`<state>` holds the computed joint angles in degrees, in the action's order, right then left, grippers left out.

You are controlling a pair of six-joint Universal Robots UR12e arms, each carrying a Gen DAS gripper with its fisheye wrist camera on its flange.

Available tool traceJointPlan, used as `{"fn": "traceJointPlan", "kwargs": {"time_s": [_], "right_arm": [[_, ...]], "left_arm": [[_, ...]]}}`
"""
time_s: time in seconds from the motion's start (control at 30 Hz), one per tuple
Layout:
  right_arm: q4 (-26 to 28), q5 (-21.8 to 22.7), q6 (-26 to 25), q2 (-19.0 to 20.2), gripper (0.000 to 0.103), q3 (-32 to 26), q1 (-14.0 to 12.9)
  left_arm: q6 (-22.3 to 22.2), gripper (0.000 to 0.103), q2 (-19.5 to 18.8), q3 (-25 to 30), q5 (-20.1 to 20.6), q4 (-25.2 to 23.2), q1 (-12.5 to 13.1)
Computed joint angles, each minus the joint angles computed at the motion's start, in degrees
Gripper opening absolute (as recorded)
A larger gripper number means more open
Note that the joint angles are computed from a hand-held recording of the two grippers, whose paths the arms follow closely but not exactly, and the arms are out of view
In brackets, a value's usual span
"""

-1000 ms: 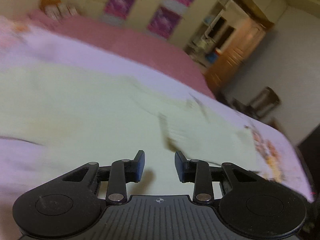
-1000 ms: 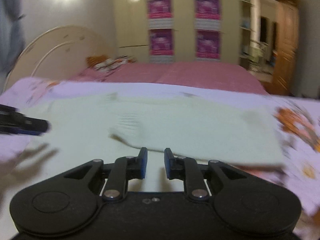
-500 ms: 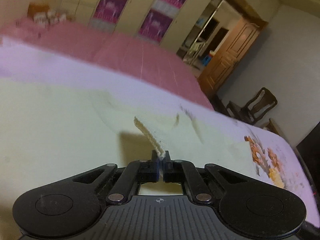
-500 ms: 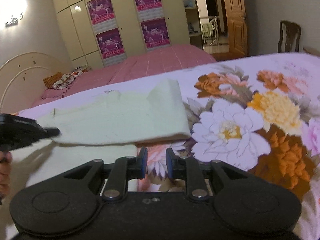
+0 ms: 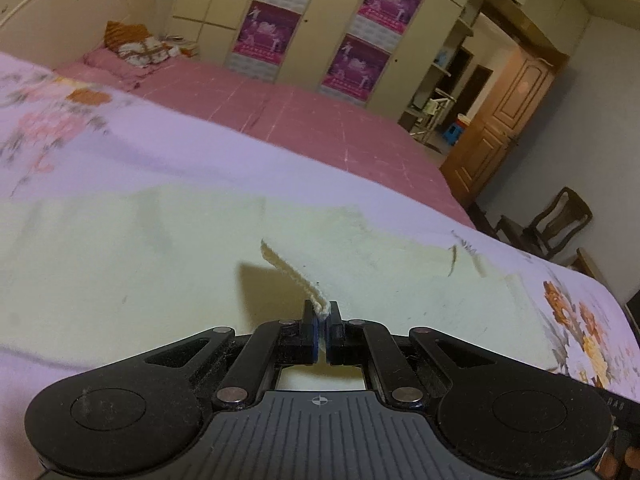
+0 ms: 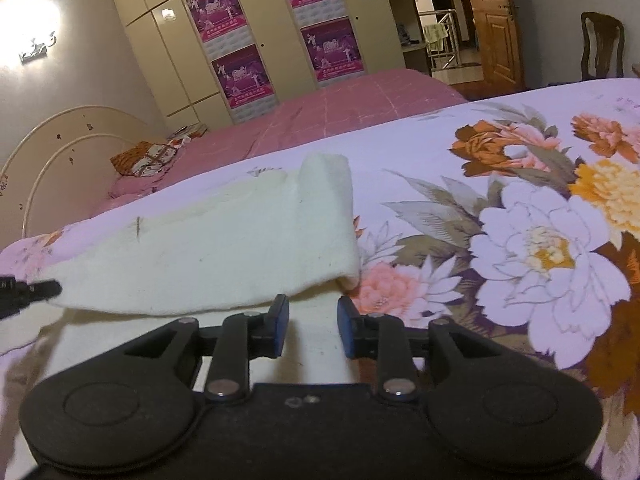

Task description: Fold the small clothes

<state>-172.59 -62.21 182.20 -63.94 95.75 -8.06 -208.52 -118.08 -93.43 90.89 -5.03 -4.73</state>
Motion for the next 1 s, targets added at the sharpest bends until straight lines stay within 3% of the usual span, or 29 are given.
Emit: {"fn": "traceJointPlan", "kwargs": {"time_s": [0.33, 0.47, 0.5, 0.53, 0.67, 0.7, 0.73, 0.8, 0.83, 0.87, 1.0], "right_arm": [[1.3, 2.3, 8.8, 1.9, 0.03, -2.3, -0.4], [1.6, 2.9, 12.0, 2.5, 0.017, -2.8, -0.7], [1.7, 2.9, 12.0, 2.5, 0.007, -2.8, -0.7], [1.8, 3.1, 12.0, 2.5, 0.005, -2.8, -0.8], [2.9, 1.8, 8.6, 2.0, 0.004, -2.5, -0.6], [4.0, 1.8, 7.8, 1.8, 0.004, -2.6, -0.6], [5.2, 2.2, 6.9, 1.4, 0.01, -2.7, -0.7], [1.6, 1.4, 5.1, 0.1, 0.026, -1.3, -1.1], [-1.4, 1.2, 4.2, -0.2, 0.026, -0.6, -1.4], [-3.0, 0.6, 2.8, -0.3, 0.025, -0.5, -1.3], [0.3, -0.8, -2.3, 1.6, 0.011, -3.7, 0.1]], "left_arm": [[-1.7, 0.003, 0.5, -2.7, 0.0, 0.9, 0.4], [-1.7, 0.003, 0.2, -2.4, 0.3, 0.5, 0.3], [-1.5, 0.003, 0.2, -2.3, 0.4, 0.6, 0.3], [-1.3, 0.003, 0.2, -2.4, 0.6, 0.7, 0.2], [-0.1, 0.004, 0.2, -1.4, 3.3, -3.7, -0.5], [0.0, 0.006, 0.5, -1.3, 5.6, -4.4, -0.9], [0.1, 0.012, 0.8, -1.0, 9.7, -5.7, -1.7], [3.1, 0.051, 0.9, -0.9, 20.2, -4.0, -3.7], [5.5, 0.069, 0.5, -0.8, 23.0, -1.6, -4.3], [7.9, 0.069, 0.0, -0.2, 23.4, 0.2, -4.7], [14.6, 0.069, -2.8, 4.0, 15.8, -0.7, -5.2]]}}
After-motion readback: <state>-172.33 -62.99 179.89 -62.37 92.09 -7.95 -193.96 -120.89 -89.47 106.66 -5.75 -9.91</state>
